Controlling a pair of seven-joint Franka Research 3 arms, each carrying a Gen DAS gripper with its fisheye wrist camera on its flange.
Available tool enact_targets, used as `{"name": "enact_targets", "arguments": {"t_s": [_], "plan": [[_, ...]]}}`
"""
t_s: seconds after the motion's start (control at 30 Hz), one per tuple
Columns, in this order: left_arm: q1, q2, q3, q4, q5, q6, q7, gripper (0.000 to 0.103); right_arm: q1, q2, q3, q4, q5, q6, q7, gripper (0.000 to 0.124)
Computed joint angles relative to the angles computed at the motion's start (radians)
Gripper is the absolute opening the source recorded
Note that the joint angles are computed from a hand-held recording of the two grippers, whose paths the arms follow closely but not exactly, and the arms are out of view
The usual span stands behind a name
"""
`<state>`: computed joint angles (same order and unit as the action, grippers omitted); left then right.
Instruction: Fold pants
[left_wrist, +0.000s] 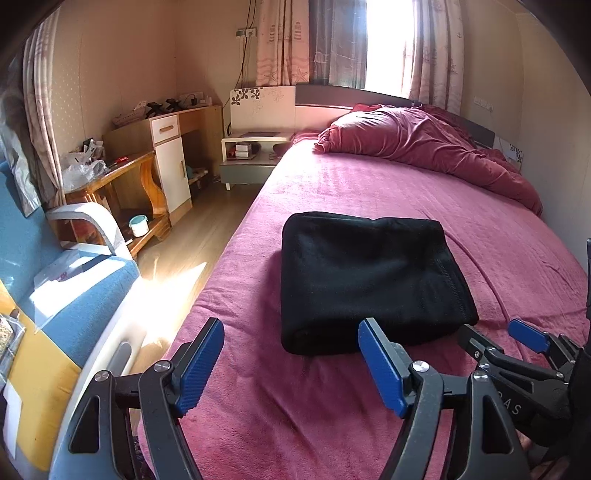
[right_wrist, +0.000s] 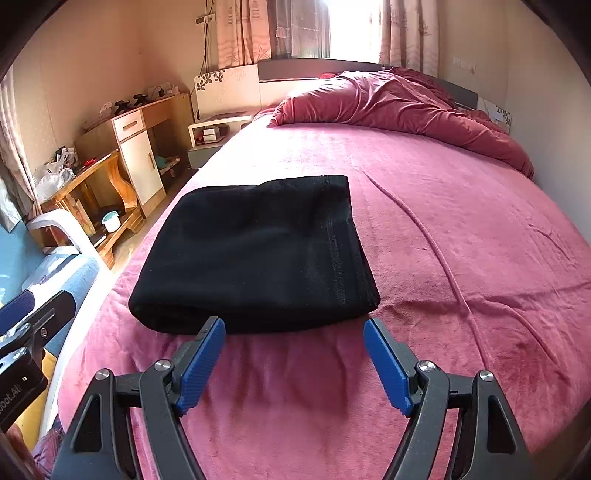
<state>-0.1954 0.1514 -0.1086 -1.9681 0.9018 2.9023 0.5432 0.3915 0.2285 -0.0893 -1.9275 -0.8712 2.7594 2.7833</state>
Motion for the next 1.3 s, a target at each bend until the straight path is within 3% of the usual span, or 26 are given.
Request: {"name": "enact_targets", "arguments": {"t_s": [0.43, 1.3], "plan": [[0.015, 0.000, -0.006, -0.016, -0.089, 0.024, 0.059, 0.077, -0.005, -0.012, 0.005, -0.008, -0.030, -0.004, 0.020, 0.079], [0.017, -0.020, -0.004, -0.032, -0.053, 0.019, 0.014, 0.077, -0.007, -0.014, 0.009, -0.015, -0.045, -0.006, 0.017, 0.081]]}}
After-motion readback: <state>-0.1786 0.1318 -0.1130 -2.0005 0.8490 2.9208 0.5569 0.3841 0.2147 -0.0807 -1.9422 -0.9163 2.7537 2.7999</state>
